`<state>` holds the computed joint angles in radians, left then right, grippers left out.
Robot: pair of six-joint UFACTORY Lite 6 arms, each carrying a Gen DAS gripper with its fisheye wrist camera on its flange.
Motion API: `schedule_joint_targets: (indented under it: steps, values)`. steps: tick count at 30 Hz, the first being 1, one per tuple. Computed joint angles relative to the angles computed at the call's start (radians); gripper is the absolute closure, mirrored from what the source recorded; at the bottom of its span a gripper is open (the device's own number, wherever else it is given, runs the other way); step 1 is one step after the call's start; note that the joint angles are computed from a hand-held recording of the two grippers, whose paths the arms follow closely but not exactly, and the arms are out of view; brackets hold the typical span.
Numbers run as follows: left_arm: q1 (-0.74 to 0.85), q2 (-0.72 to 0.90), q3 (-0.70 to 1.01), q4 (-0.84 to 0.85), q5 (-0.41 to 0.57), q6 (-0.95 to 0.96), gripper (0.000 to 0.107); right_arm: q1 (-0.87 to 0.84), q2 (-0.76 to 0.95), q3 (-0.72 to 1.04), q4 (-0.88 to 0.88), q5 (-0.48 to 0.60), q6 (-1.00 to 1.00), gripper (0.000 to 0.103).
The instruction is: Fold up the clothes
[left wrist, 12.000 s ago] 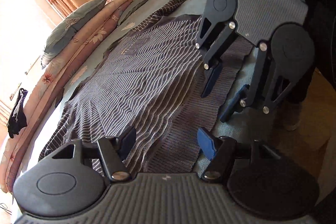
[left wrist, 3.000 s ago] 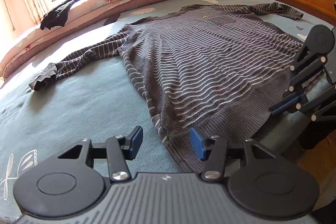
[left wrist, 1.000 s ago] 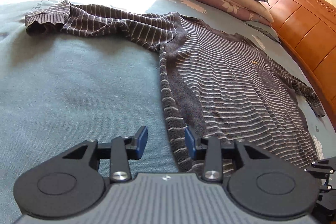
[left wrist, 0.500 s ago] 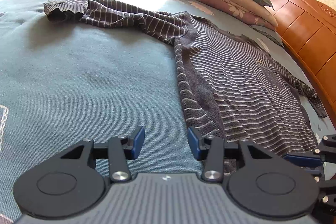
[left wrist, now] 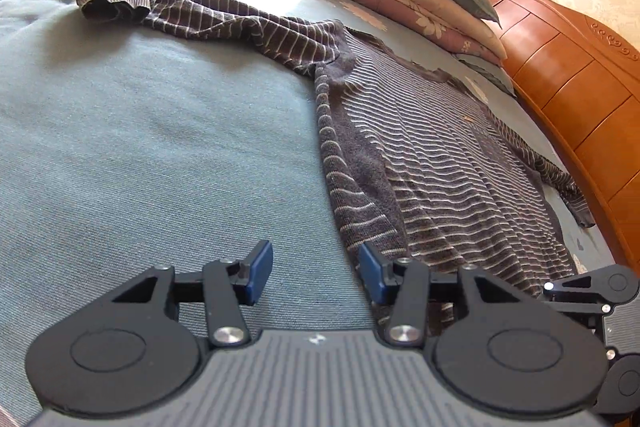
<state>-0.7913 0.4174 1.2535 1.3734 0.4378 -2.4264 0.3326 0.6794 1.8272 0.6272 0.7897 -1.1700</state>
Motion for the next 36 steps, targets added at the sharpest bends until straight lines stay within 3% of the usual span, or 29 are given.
schedule_joint_targets:
  steps: [2,8,13,17,19,22,25,32,36]
  values:
    - [0.017,0.029,0.027,0.021,-0.049,-0.048,0.062,-0.006,-0.045,-0.049,0.045,-0.02,-0.031,0.069]
    - [0.025,0.147,0.174,-0.083,-0.082,0.046,0.062,-0.05,-0.177,-0.209,0.18,-0.055,-0.122,0.063]
    - [0.004,0.205,0.279,-0.255,-0.021,0.238,0.063,-0.098,-0.257,-0.325,0.235,-0.094,-0.157,0.063]
    - [-0.015,0.248,0.352,-0.352,0.022,0.348,0.077,-0.141,-0.296,-0.398,0.27,-0.129,-0.185,0.062]
    - [-0.028,0.287,0.41,-0.405,0.064,0.417,0.092,-0.163,-0.31,-0.429,0.29,-0.139,-0.194,0.059]
    - [-0.049,0.32,0.473,-0.461,0.142,0.486,0.105,-0.198,-0.341,-0.481,0.335,-0.149,-0.245,0.058]
    - [-0.08,0.331,0.524,-0.517,0.262,0.578,0.105,-0.246,-0.366,-0.511,0.377,-0.132,-0.294,0.058]
    - [-0.132,0.292,0.522,-0.545,0.374,0.592,0.103,-0.368,-0.341,-0.472,0.416,-0.072,-0.291,0.055]
    - [-0.173,0.297,0.562,-0.524,0.422,0.589,0.094,-0.421,-0.331,-0.458,0.445,-0.062,-0.308,0.05]
